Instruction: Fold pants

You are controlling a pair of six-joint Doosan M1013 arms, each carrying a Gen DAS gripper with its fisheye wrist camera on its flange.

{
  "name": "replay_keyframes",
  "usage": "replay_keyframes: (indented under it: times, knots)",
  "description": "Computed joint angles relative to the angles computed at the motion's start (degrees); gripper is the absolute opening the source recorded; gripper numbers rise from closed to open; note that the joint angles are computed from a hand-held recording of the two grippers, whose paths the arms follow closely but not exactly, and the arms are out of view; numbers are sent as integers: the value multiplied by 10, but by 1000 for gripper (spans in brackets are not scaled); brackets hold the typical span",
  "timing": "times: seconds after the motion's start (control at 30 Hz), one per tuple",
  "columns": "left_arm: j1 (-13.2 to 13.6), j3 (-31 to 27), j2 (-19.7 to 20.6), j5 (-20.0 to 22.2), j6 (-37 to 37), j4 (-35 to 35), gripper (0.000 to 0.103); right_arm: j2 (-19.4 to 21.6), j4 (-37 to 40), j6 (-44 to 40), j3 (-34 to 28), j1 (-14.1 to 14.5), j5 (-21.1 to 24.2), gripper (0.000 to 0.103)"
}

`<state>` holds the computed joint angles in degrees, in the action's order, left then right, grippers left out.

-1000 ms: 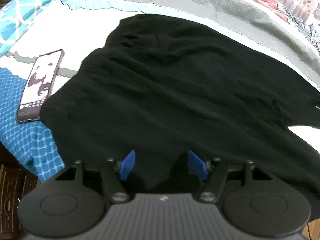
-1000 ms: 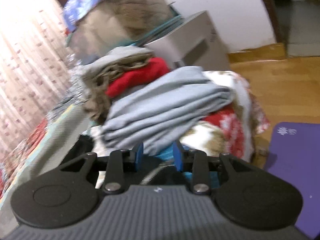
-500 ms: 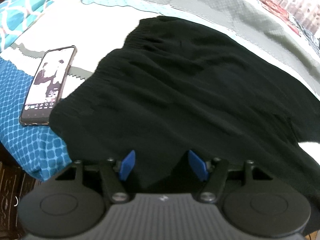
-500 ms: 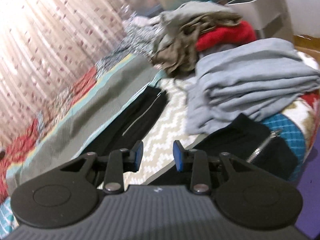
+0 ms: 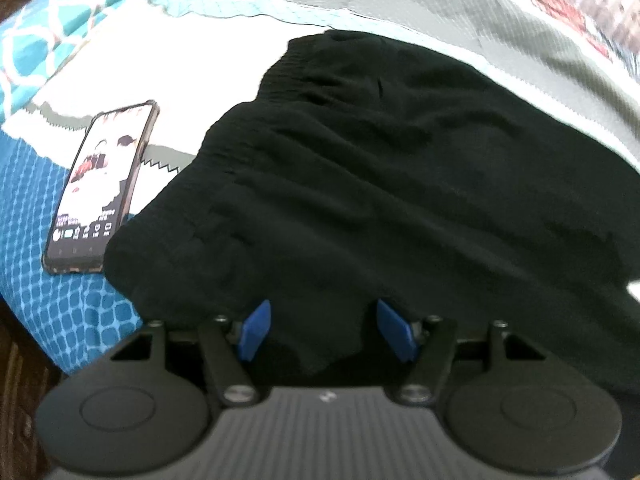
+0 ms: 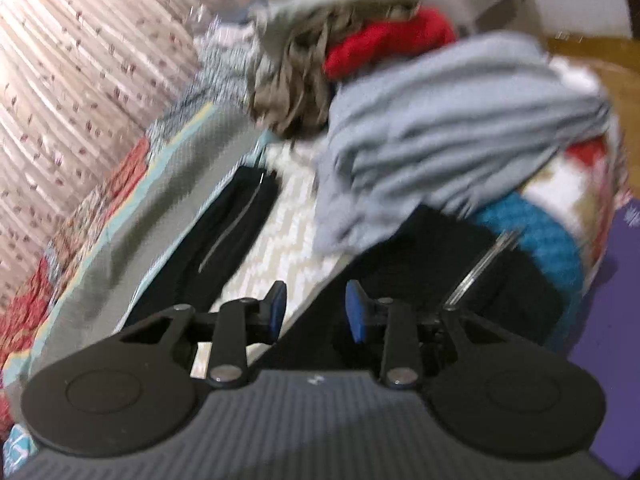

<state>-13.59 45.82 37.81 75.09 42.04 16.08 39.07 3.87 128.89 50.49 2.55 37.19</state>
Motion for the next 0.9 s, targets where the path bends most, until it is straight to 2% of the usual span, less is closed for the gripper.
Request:
replay_keyframes:
  times: [0.1, 0.13, 0.17, 0.2, 0.27, 0.33, 0.47, 0.53, 0.67, 0.9]
  knots:
    - [0, 0, 1, 0, 8, -1, 60, 28, 57, -30, -31, -3, 49, 36]
    - [1, 1, 0, -2, 6, -4, 60, 38, 42, -21, -45, -1, 71, 31]
    - [2, 2, -1, -3, 4, -7, 60, 42, 32, -19, -47, 0, 70, 30]
    - [3, 3, -3, -5, 2, -10, 60, 43, 25, -14, -48, 1, 66, 30]
    - [5, 9, -9, -14, -3, -15, 60, 48, 14, -9, -70, 3, 90, 30]
    - [6, 21, -19, -26, -13, -11, 60, 42, 2, -14, -66, 5, 82, 33]
    - [7, 48, -43, -49, -45, 24, 61, 21, 28, -52, -46, 1, 35, 34]
    - [11, 59, -53, -52, -63, 35, 61, 17, 20, -50, -46, 2, 30, 34]
    - [25, 99, -79, -92, -89, 0, 61, 8, 42, -51, -35, -2, 20, 35]
    - [22, 147, -112, -152, -105, 3, 65, -19, 34, -32, 10, -1, 25, 35]
